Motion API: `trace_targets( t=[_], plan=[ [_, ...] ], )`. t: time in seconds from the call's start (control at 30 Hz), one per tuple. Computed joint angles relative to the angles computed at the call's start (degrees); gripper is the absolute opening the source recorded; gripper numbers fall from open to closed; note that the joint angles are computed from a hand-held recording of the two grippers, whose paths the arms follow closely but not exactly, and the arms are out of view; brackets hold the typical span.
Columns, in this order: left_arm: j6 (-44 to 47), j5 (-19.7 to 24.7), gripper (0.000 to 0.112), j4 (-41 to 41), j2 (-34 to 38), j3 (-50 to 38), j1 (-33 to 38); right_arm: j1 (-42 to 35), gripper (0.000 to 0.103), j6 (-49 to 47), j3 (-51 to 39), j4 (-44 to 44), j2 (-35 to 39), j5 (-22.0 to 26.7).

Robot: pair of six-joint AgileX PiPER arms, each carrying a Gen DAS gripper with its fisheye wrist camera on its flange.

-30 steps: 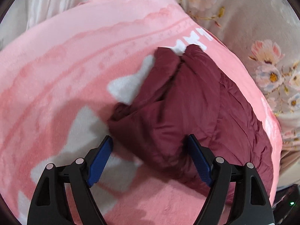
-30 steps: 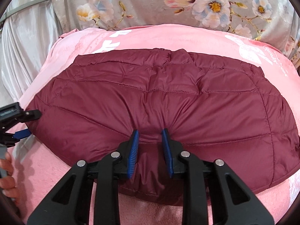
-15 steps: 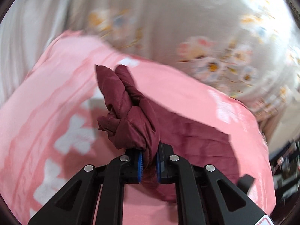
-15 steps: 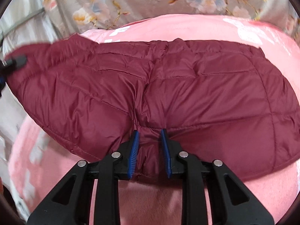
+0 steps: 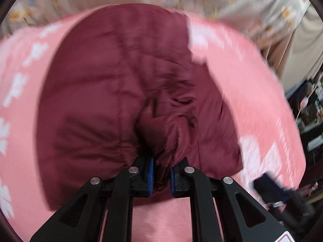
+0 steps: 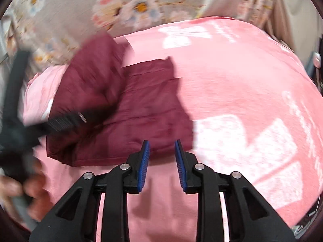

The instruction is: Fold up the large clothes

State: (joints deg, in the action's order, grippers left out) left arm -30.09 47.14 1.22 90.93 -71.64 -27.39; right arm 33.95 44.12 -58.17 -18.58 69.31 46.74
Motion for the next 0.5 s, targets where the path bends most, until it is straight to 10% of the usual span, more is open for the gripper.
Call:
trace_targets(
  t=[0.07, 0.2, 0.5],
  plan=[
    [-2.9, -1.2, 0.020, 1.3, -2.4, 2.5, -2.3, -0.8, 0.029, -0.6, 0.6, -0.2, -1.5, 0.2],
    [0.6, -2.7, 0.069, -3.5, -12.6, 6.6, -1.5, -1.9, 0.044, -4.5, -1.4, 1.9, -0.9, -2.4],
    [-9.0, 5.5, 0.071, 9.0, -22.0, 8.8, 10.6, -1.2, 0.053, -15.5, -8.9, 15.8, 10.3, -10.1]
  ],
)
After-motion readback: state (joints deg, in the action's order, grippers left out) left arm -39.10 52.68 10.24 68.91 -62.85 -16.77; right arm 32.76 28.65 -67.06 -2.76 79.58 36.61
